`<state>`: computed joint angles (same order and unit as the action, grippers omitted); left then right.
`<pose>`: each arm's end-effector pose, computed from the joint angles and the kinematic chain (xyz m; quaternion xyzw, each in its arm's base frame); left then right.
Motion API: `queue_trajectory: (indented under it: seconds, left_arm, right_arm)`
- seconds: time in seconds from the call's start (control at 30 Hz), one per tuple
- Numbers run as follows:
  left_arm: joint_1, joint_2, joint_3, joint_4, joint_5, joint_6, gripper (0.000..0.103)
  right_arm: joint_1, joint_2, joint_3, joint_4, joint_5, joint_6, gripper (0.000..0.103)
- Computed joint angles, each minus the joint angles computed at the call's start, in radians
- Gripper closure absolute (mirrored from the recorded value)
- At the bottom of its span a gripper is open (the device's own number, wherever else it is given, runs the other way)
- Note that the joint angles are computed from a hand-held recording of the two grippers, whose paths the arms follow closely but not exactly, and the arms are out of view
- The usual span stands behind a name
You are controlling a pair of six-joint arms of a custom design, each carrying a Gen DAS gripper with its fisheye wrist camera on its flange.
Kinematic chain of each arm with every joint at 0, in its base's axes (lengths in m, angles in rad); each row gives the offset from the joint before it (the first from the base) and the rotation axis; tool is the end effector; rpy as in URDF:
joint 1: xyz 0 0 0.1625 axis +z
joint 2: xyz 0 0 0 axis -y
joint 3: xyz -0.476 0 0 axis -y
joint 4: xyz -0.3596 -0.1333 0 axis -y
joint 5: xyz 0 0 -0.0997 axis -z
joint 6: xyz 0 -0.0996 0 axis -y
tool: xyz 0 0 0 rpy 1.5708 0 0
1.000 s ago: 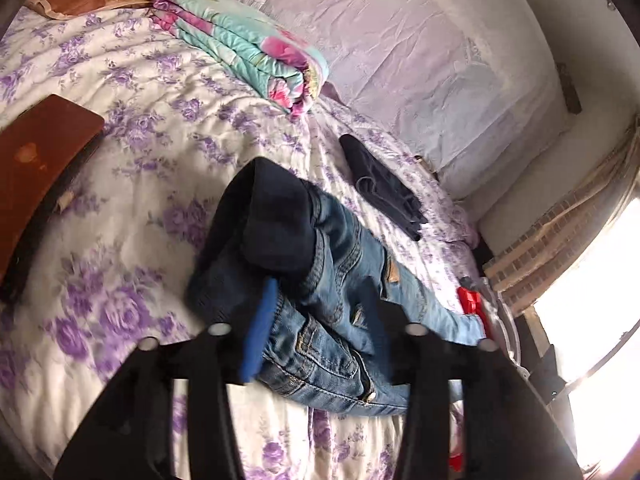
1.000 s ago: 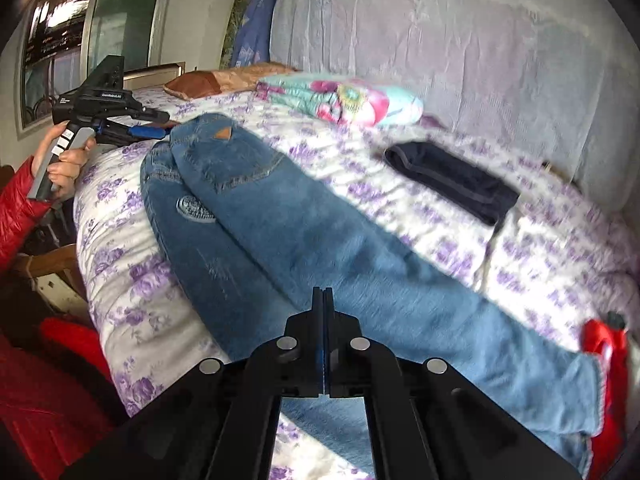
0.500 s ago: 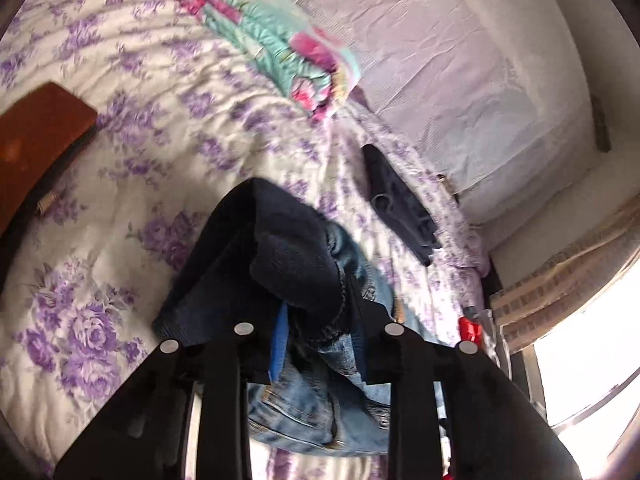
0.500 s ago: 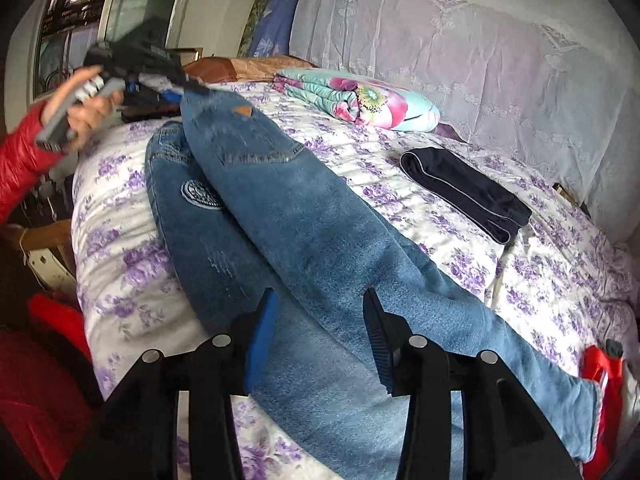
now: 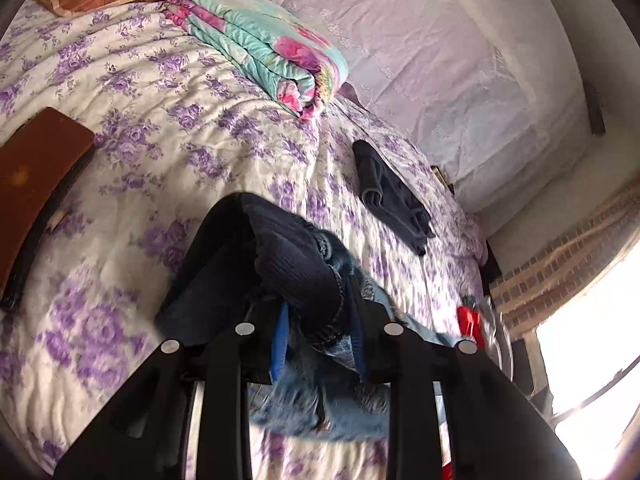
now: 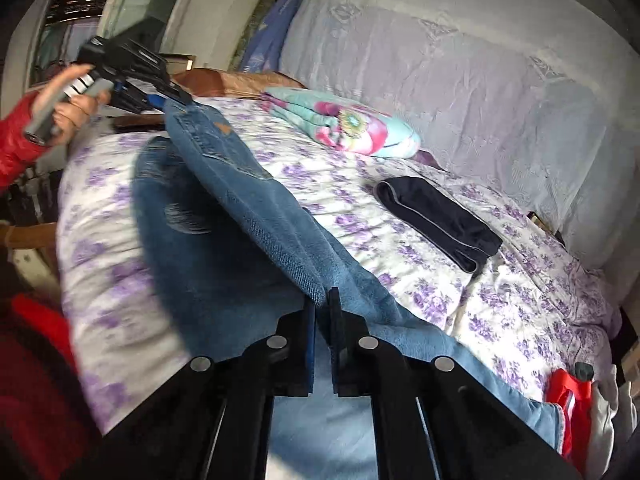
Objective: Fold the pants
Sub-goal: 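Lift the jeans with both tools and fold the legs toward the waistband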
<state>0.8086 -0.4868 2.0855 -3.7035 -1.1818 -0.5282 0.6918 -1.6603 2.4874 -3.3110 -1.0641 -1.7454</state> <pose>-0.2515 -0.5112 -0.0029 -0.0598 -0.9459 0.3189 0.0067 -0.1389 -0.3509 0.3976 0.4650 -0.7423 0.3266 0.3551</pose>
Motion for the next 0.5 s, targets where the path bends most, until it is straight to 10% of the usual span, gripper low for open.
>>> queue_trajectory:
  seconds: [0.17, 0.33, 0.5]
  left_arm:
    - [-0.004, 0.019, 0.074, 0.003, 0.047, -0.004, 0.078]
    - [0.035, 0.027, 0.112, -0.093, -0.043, -0.020, 0.078]
    - [-0.150, 0.024, 0.129, -0.037, 0.249, 0.023, 0.079]
  right_arm:
    - [-0.085, 0.039, 0.104, -0.080, -0.037, -0.142, 0.096]
    - [-0.097, 0.059, 0.101, -0.076, -0.031, -0.082, 0.096]
    - [-0.091, 0.077, 0.090, -0.069, -0.059, -0.074, 0.093]
